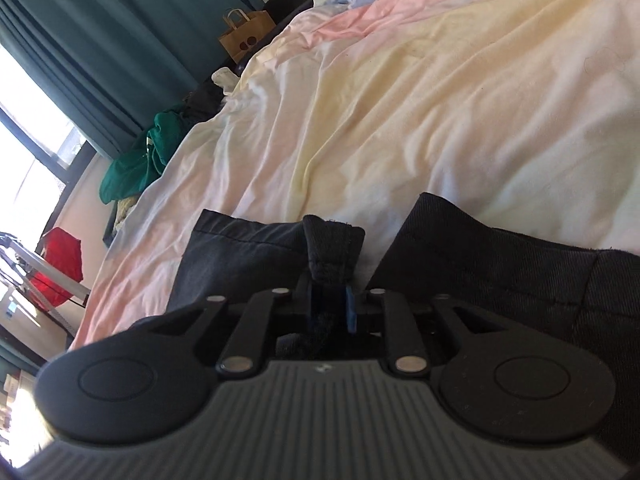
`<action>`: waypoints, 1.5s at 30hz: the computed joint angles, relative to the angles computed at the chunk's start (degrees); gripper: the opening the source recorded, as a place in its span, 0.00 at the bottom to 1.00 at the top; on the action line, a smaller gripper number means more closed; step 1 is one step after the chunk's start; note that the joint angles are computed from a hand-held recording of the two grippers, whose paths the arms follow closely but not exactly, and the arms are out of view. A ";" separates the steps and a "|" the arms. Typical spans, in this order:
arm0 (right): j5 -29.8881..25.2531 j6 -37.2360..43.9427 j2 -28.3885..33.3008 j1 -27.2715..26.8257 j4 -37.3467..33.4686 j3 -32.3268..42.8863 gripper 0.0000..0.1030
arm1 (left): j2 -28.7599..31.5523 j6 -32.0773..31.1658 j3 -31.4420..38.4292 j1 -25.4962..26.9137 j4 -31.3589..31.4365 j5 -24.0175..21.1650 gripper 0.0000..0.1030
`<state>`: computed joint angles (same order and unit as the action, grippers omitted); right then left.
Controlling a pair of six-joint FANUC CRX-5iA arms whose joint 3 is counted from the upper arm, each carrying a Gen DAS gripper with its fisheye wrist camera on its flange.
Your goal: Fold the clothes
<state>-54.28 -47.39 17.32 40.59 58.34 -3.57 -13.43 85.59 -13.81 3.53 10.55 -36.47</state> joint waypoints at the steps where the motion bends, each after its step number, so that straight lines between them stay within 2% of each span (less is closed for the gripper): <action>1: -0.90 1.87 -0.04 0.70 -1.72 1.15 0.24 | -0.02 0.57 0.21 -0.07 -0.45 -0.39 0.99; 4: -5.33 4.30 0.37 3.47 -4.09 4.40 0.41 | -0.52 0.02 -0.50 0.77 1.41 -0.54 0.99; 6: -8.97 4.39 0.88 5.72 -4.60 6.61 0.66 | -1.08 -0.88 -1.14 1.48 2.91 -0.28 0.99; 10: -14.39 4.54 1.44 10.68 -5.01 10.51 0.67 | -2.39 -2.13 -1.84 2.03 4.38 -0.52 0.99; 15: -15.97 6.84 0.55 15.46 -5.49 12.29 0.67 | -4.74 -2.96 -2.58 2.20 3.97 -0.75 0.99; 19: -14.71 14.82 -0.53 18.43 -3.68 11.58 0.67 | -6.99 -2.61 -2.69 2.49 2.14 -1.74 1.00; 23: -13.73 19.09 -1.11 20.23 -3.49 11.12 0.67 | -9.12 -0.93 -1.93 3.98 0.56 -5.17 1.00; 29: -10.13 22.79 -2.35 20.67 -5.67 9.73 0.67 | -11.98 -1.91 -1.49 11.22 5.75 -12.12 1.00; 37: -9.32 19.66 -3.53 20.17 -6.39 7.62 0.67 | -13.06 -3.56 0.14 22.38 12.83 -22.30 1.00; 41: -8.69 18.61 -3.99 20.03 -6.58 6.91 0.67 | -12.36 0.80 0.97 27.86 15.38 -27.66 1.00; 45: -8.04 17.01 -4.51 19.88 -6.26 6.07 0.67 | -11.85 7.66 -1.05 34.57 20.83 -32.58 0.99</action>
